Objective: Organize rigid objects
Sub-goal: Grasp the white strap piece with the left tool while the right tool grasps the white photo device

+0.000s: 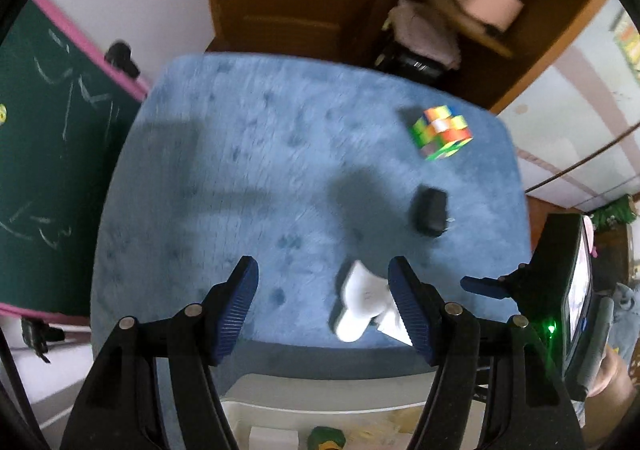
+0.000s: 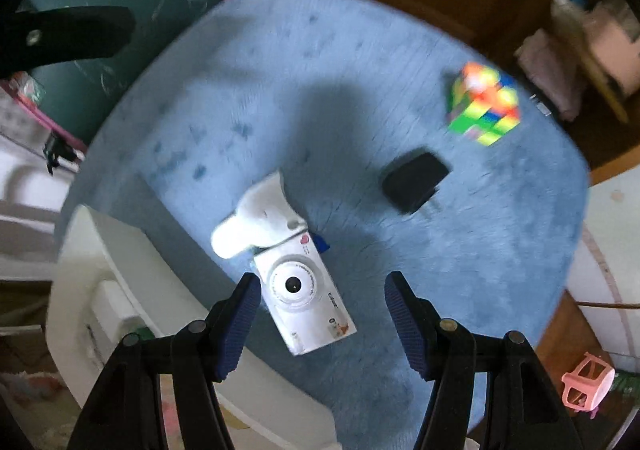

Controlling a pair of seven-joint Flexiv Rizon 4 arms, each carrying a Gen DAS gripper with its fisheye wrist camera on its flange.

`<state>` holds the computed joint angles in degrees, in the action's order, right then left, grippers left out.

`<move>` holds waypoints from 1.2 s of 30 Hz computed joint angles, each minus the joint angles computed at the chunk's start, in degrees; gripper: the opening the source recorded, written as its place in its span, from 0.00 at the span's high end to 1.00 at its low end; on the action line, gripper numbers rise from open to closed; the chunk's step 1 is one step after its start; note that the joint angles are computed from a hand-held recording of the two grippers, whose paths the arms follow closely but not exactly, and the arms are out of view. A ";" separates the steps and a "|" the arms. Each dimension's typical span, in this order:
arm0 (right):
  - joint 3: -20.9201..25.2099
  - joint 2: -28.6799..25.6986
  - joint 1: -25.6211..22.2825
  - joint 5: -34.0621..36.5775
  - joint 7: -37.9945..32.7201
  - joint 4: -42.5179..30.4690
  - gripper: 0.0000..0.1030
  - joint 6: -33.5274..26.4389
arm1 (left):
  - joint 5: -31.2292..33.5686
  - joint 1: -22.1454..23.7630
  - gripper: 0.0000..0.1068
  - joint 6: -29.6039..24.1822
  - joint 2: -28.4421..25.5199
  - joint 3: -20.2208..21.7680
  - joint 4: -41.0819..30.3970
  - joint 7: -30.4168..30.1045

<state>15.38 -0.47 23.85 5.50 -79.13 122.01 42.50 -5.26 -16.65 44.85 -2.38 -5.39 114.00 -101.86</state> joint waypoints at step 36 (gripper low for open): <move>1.33 -9.06 2.43 -1.73 1.66 -2.19 0.38 -3.55 | 0.40 -1.41 0.34 -6.57 -9.67 -0.94 -2.41 2.93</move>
<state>16.72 -9.53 26.28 3.77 -77.47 119.82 38.95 -4.87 -18.07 38.28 -12.05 -6.33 111.58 -98.93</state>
